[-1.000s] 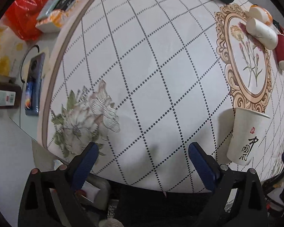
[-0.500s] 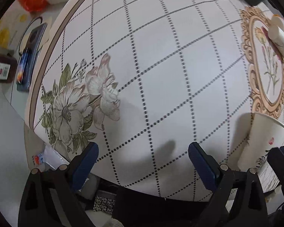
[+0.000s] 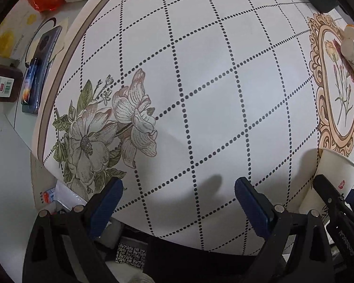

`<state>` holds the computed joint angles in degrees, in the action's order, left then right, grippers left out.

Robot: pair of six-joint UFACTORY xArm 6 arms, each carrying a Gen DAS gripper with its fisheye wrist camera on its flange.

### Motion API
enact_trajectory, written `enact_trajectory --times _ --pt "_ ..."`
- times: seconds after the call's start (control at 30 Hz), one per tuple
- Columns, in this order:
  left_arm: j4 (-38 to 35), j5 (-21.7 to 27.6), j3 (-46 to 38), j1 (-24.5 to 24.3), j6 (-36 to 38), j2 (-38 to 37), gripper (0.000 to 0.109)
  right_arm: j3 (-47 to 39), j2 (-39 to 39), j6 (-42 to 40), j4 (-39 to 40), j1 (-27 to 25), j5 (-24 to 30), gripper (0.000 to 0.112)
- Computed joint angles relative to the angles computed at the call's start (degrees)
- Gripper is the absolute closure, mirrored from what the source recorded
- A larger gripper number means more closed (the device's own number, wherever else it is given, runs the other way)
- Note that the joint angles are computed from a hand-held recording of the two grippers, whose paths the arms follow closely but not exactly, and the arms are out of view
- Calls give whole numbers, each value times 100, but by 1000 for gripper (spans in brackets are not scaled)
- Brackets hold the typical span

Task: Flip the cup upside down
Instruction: 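Lift the white cup with the right tool and rotate it rim-down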

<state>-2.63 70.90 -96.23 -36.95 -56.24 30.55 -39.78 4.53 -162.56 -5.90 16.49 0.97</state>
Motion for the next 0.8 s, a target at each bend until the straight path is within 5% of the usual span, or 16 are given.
enact_trajectory --times 0.37,0.53,0.8 --pt "-57 95 -354 -36 167 270 11 -347 144 2596 -1299 -2 375 47" --pt "48 296 -726 -36 235 442 11 -645 234 4663 -2568 90 706 48" --pt "208 611 -1213 -3 400 614 11 -1735 673 7969 -3344 617 2234 48"
